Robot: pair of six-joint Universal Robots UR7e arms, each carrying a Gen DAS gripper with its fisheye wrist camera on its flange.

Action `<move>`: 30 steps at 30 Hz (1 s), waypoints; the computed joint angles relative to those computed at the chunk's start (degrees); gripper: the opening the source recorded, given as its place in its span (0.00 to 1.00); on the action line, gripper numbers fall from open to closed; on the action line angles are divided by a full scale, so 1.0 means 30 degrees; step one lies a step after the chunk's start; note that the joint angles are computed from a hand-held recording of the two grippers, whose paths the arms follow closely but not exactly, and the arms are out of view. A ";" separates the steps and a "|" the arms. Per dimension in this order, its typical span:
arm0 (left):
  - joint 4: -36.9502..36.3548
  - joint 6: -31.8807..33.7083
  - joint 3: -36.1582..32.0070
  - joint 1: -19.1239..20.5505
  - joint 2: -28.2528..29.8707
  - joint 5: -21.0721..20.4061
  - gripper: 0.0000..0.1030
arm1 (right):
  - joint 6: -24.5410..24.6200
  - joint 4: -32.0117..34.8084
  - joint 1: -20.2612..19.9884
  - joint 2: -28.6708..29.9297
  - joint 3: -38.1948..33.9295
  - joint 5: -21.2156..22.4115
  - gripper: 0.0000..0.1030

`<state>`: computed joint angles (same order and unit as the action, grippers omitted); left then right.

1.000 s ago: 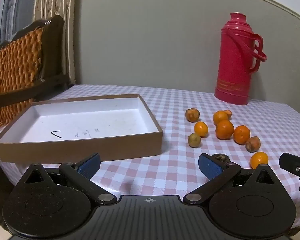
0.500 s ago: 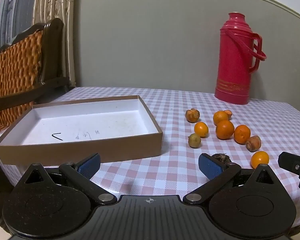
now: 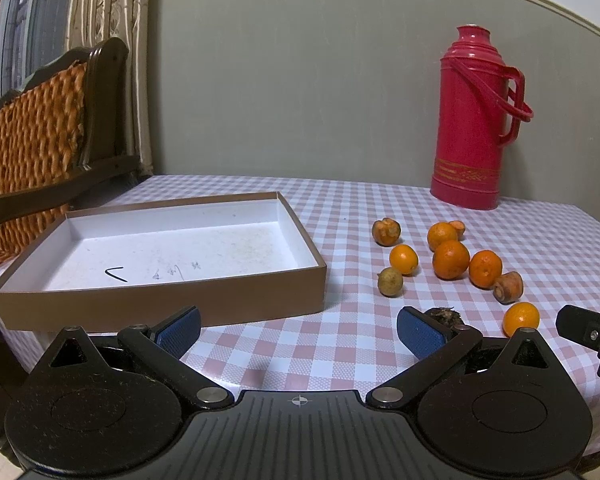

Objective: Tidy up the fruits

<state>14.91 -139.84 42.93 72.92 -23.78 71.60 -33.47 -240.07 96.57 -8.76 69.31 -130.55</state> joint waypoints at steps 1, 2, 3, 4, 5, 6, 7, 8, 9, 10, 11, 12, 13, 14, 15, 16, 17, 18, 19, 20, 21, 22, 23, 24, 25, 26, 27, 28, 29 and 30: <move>-0.0024 0.0018 0.0008 -0.0005 0.0000 0.0002 1.00 | 0.0027 -0.0025 -0.0012 -0.0016 0.0036 0.0025 0.94; -0.0032 0.0046 0.0028 -0.0003 -0.0009 0.0028 1.00 | 0.0052 -0.0040 -0.0021 -0.0029 0.0066 0.0041 0.94; -0.0025 0.0082 0.0019 -0.0006 -0.0014 0.0037 1.00 | 0.0061 -0.0029 -0.0027 -0.0031 0.0063 0.0040 0.94; -0.0055 0.0122 0.0047 -0.0008 -0.0027 0.0043 1.00 | 0.0037 -0.0066 -0.0026 -0.0025 0.0073 0.0045 0.94; -0.0052 0.0151 0.0052 -0.0009 -0.0030 0.0052 1.00 | 0.0047 -0.0061 -0.0029 -0.0036 0.0086 0.0054 0.94; -0.0040 0.0168 0.0049 -0.0014 -0.0027 0.0048 1.00 | 0.0053 -0.0049 -0.0032 -0.0038 0.0083 0.0055 0.94; -0.0045 0.0200 0.0059 -0.0022 -0.0032 0.0044 1.00 | 0.0056 -0.0050 -0.0031 -0.0037 0.0085 0.0058 0.94; -0.0099 0.0249 0.0119 -0.0030 -0.0057 0.0045 1.00 | 0.0053 -0.0030 -0.0037 -0.0032 0.0067 0.0052 0.94; -0.0152 0.0294 0.0172 -0.0029 -0.0078 0.0054 1.00 | 0.0042 -0.0028 -0.0032 -0.0032 0.0067 0.0041 0.94; -0.0172 0.0333 0.0203 -0.0027 -0.0092 0.0072 1.00 | 0.0019 -0.0031 -0.0036 -0.0027 0.0049 0.0016 0.94; -0.0163 0.0355 0.0218 -0.0036 -0.0095 0.0078 1.00 | 0.0023 -0.0032 -0.0039 -0.0023 0.0046 0.0002 0.94; -0.0168 0.0369 0.0224 -0.0041 -0.0090 0.0088 1.00 | 0.0042 -0.0044 -0.0047 -0.0026 0.0064 0.0017 0.94; -0.0189 0.0394 0.0244 -0.0043 -0.0099 0.0095 1.00 | 0.0042 -0.0064 -0.0048 -0.0027 0.0070 0.0017 0.94; -0.0240 0.0418 0.0300 -0.0042 -0.0123 0.0103 1.00 | 0.0033 -0.0053 -0.0047 -0.0030 0.0072 0.0008 0.94; -0.0294 0.0430 0.0363 -0.0037 -0.0152 0.0116 1.00 | 0.0034 -0.0048 -0.0053 -0.0038 0.0088 0.0011 0.94; -0.0305 0.0426 0.0378 -0.0038 -0.0162 0.0116 1.00 | 0.0025 -0.0061 -0.0058 -0.0043 0.0103 0.0016 0.94; -0.0308 0.0422 0.0380 -0.0039 -0.0160 0.0112 1.00 | 0.0025 -0.0061 -0.0058 -0.0043 0.0103 0.0016 0.94; -0.0301 0.0431 0.0375 -0.0039 -0.0160 0.0116 1.00 | 0.0021 -0.0071 -0.0068 -0.0054 0.0126 0.0025 0.94; -0.0285 0.0433 0.0369 -0.0039 -0.0160 0.0125 1.00 | 0.0038 -0.0064 -0.0061 -0.0033 0.0095 0.0017 0.94; -0.0266 0.0446 0.0360 -0.0036 -0.0158 0.0141 1.00 | 0.0038 -0.0064 -0.0061 -0.0033 0.0095 0.0017 0.94; -0.0264 0.0467 0.0364 -0.0035 -0.0162 0.0139 1.00 | 0.0033 -0.0076 -0.0066 -0.0031 0.0095 0.0019 0.94; -0.0258 0.0492 0.0361 -0.0037 -0.0161 0.0142 1.00 | 0.0037 -0.0084 -0.0073 -0.0039 0.0114 0.0036 0.94; -0.0284 0.0514 0.0386 -0.0039 -0.0173 0.0155 1.00 | 0.0056 -0.0060 -0.0077 -0.0048 0.0127 0.0049 0.94; -0.0321 0.0537 0.0420 -0.0039 -0.0192 0.0179 1.00 | 0.0040 -0.0053 -0.0067 -0.0031 0.0090 0.0029 0.94; -0.0381 0.0549 0.0489 -0.0037 -0.0225 0.0206 1.00 | 0.0016 -0.0055 -0.0060 -0.0014 0.0052 0.0007 0.94; -0.0393 0.0559 0.0507 -0.0046 -0.0230 0.0216 1.00 | -0.0009 -0.0075 -0.0061 -0.0007 0.0053 -0.0003 0.94; -0.0391 0.0568 0.0515 -0.0052 -0.0231 0.0219 1.00 | 0.0003 -0.0084 -0.0071 -0.0037 0.0106 0.0022 0.94; -0.0380 0.0579 0.0514 -0.0057 -0.0227 0.0206 1.00 | 0.0008 -0.0104 -0.0079 -0.0038 0.0130 0.0051 0.94; -0.0376 0.0585 0.0519 -0.0057 -0.0224 0.0207 1.00 | 0.0010 -0.0129 -0.0083 -0.0046 0.0154 0.0069 0.94; -0.0376 0.0585 0.0519 -0.0057 -0.0224 0.0207 1.00 | 0.0018 -0.0150 -0.0088 -0.0062 0.0190 0.0086 0.94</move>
<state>13.78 -138.08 44.48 72.75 -24.45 72.22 -33.42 -240.52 96.30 -8.94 69.88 -130.29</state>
